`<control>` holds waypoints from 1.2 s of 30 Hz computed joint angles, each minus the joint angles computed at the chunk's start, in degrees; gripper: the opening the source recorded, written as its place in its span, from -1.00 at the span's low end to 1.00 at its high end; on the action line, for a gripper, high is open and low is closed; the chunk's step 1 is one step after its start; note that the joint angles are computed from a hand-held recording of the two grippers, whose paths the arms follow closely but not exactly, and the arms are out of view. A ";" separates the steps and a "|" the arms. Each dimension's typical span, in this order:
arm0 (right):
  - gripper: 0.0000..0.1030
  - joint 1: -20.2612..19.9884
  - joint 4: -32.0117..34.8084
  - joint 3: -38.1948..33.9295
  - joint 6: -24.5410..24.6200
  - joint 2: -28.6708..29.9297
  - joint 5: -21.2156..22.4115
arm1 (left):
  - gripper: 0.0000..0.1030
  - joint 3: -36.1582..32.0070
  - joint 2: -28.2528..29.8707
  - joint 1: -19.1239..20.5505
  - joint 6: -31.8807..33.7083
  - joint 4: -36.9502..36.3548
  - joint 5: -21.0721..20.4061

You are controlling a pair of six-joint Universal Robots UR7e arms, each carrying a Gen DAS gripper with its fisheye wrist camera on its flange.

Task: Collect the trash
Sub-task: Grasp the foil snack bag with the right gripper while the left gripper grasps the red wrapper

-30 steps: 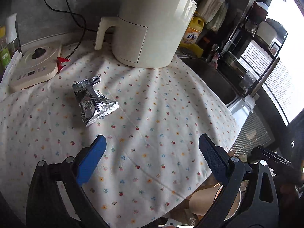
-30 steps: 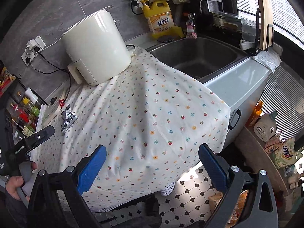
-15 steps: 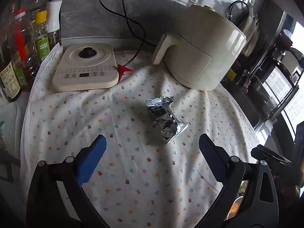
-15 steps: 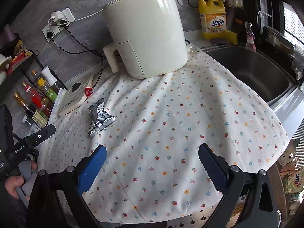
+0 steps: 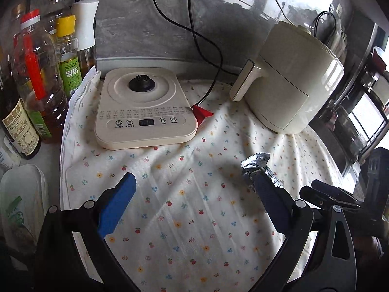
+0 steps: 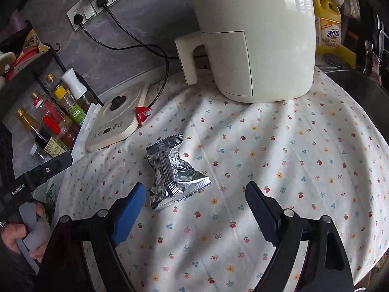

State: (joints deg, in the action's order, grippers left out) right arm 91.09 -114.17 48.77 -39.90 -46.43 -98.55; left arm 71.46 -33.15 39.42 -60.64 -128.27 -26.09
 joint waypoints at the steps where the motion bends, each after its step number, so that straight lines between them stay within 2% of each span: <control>1: 0.50 0.31 0.38 -0.54 0.00 0.73 -0.21 | 0.88 -0.15 0.09 0.30 1.21 -0.76 -0.20; 6: 0.33 1.50 1.68 -3.24 -0.77 4.25 -2.44 | 0.88 -2.08 1.22 2.34 7.21 -5.14 -1.72; 7: 0.18 1.56 2.76 -4.52 -0.57 5.25 -2.99 | 0.88 -2.72 1.56 2.68 8.06 -5.50 -1.32; 8: -0.21 1.56 4.81 -6.35 -0.09 6.43 -3.40 | 0.88 -3.34 1.90 3.09 9.38 -6.47 -1.26; 10: -0.71 1.42 8.12 -9.78 1.13 8.43 -3.61 | 0.88 -4.57 2.53 3.90 12.10 -8.61 -1.93; 11: -0.76 1.44 7.20 -9.88 1.20 8.58 -3.46 | 0.88 -5.24 2.87 4.25 13.12 -9.25 -2.16; 16: -0.81 1.45 6.34 -13.76 1.45 10.28 -3.79 | 0.80 -9.59 5.15 5.96 17.49 -10.63 -3.53; 24: -0.81 -0.05 7.20 -21.39 4.99 12.92 -4.46 | 0.38 -18.66 9.79 8.58 20.98 -7.66 -5.53; 29: -0.81 -0.81 8.02 -25.21 7.08 14.30 -4.53 | 0.22 -24.44 12.61 9.95 22.51 -3.78 -6.35; 36: -0.81 -1.70 6.48 -24.88 8.94 13.49 -3.83 | 0.20 -34.47 17.17 11.29 24.75 4.85 -6.51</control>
